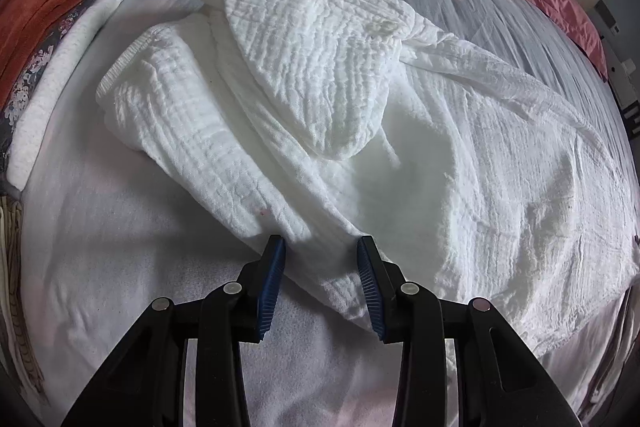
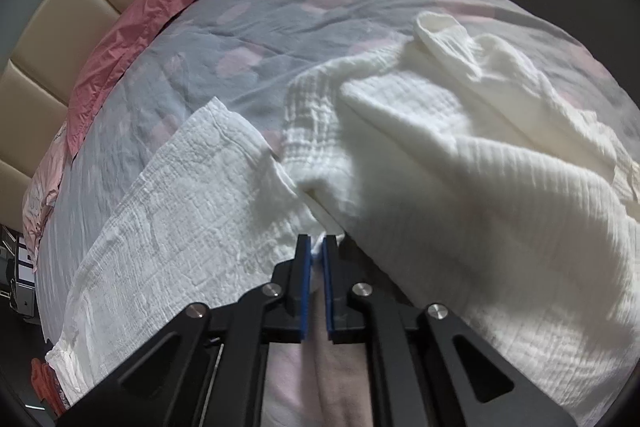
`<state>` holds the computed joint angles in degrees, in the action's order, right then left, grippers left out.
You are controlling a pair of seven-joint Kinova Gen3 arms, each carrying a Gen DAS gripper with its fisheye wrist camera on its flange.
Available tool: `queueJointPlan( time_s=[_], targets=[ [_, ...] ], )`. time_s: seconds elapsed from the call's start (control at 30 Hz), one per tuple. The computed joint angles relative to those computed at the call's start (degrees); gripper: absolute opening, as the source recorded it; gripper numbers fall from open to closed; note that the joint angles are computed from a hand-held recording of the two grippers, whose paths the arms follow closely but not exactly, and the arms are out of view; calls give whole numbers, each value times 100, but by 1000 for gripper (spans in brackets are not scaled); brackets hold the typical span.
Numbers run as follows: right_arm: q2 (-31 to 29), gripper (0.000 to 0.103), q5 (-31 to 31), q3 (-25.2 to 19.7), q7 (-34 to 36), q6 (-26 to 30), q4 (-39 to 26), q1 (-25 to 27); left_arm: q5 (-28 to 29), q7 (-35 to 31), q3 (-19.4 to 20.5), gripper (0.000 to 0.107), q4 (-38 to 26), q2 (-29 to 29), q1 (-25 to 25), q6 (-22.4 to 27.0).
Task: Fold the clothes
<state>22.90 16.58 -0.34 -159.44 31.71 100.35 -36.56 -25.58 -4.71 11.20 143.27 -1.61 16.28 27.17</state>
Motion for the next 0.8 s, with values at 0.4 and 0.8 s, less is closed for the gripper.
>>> queueJointPlan(
  time_s=[0.4, 0.8],
  targets=[
    [-84, 3, 943, 39, 17, 831, -1372, -540, 69, 88, 84, 39, 142, -188, -71, -69],
    [309, 3, 132, -84, 41, 286, -196, -64, -70, 238, 93, 39, 39, 52, 4, -7]
  ],
)
